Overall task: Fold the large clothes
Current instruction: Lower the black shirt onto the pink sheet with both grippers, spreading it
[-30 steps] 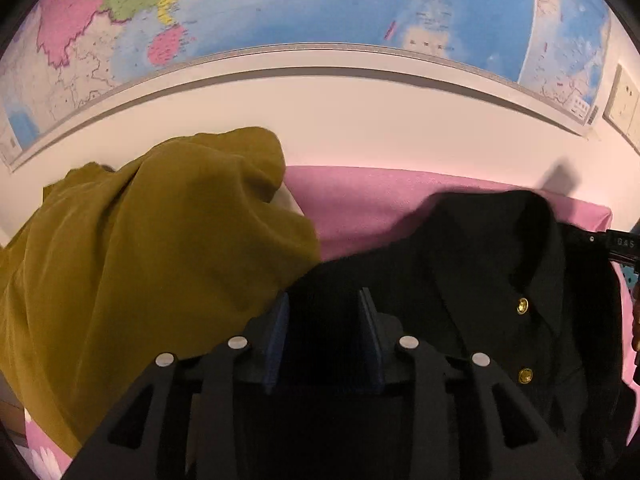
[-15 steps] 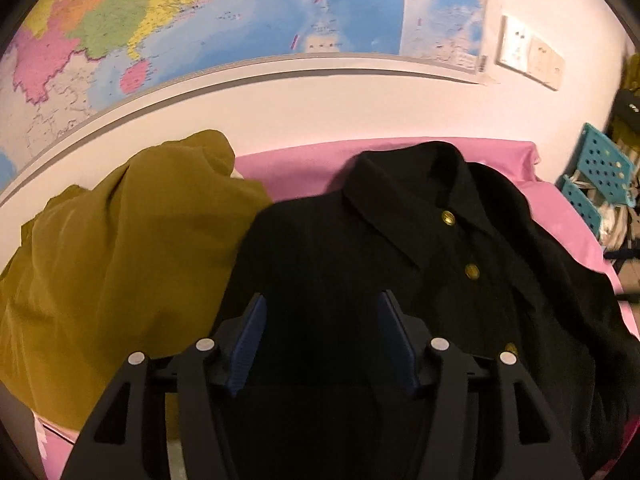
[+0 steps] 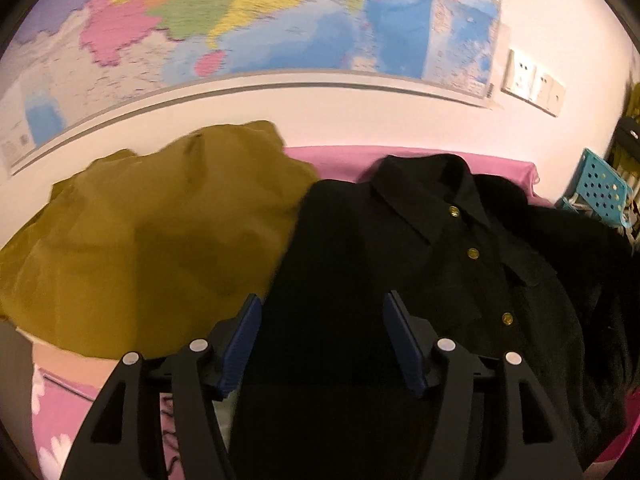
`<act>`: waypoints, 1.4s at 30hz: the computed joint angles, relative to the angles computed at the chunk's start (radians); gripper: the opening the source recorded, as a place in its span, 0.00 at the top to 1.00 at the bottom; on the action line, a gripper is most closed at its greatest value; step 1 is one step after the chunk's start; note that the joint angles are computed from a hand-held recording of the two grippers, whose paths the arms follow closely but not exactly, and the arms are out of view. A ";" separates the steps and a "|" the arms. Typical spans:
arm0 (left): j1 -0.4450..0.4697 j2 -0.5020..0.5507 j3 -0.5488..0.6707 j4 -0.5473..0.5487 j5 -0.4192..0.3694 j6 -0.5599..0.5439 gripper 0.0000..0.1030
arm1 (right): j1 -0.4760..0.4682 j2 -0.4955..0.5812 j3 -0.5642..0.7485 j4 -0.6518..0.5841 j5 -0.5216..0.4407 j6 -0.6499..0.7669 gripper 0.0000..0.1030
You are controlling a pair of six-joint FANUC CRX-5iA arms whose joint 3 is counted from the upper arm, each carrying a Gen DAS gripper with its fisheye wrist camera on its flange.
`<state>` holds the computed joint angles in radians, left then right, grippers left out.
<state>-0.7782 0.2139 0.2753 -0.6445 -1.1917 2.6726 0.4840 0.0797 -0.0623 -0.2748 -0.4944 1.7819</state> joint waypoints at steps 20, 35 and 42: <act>-0.016 -0.216 -0.394 0.202 0.222 -0.009 0.24 | -0.193 0.076 0.005 -0.276 0.037 0.025 0.33; -0.112 -0.262 -0.293 -0.075 0.010 0.258 0.95 | -0.528 -0.034 -0.156 -1.012 -0.306 0.704 0.28; -0.081 -0.003 -0.019 -0.097 -0.474 0.085 0.79 | -0.563 -0.096 -0.243 -1.068 -0.315 0.804 0.12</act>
